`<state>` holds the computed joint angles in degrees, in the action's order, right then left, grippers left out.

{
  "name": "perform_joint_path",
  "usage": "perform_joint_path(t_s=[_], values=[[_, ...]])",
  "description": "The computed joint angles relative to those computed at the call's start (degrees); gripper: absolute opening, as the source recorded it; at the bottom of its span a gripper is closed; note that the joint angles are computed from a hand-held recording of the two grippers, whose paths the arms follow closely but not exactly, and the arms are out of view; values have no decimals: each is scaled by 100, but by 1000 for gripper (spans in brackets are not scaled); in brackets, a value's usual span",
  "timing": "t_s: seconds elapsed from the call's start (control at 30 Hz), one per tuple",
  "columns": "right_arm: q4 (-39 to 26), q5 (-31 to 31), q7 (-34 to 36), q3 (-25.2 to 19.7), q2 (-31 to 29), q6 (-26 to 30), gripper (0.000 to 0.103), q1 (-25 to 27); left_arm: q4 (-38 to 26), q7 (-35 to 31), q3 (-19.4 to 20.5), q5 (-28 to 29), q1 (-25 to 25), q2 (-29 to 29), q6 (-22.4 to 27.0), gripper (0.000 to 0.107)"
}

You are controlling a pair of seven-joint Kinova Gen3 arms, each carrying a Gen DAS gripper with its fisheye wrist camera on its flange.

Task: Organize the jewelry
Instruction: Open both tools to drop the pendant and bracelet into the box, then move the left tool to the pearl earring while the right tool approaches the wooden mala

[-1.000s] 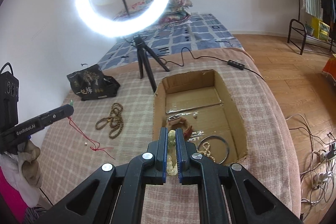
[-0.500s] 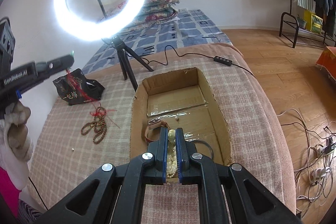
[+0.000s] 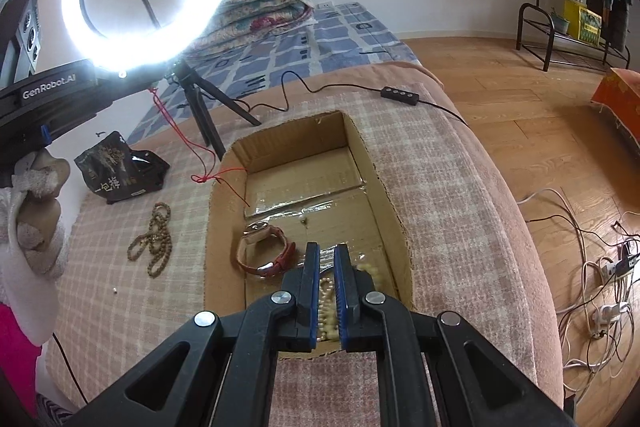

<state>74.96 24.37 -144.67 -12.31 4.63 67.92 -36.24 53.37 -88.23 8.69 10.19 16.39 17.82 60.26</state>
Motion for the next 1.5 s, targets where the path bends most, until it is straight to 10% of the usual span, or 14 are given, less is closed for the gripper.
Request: perform_joint_path(t_s=[0.17,0.27,0.47,1.5], values=[[18,-171,92,56,75,-76,7,71,-215,85,-44,-180,165,312,175,13],[-12,-190,105,63,127,-46,36,48,-258,154,-59,-216,190,414,257,14],[-131,57,4,86,277,239,67,-173,-12,195,-92,-311,201,316,100,49],[-658,1161,-688,63,455,711,103,-966,1526,-958,-409,170,-988,-1621,82,49]])
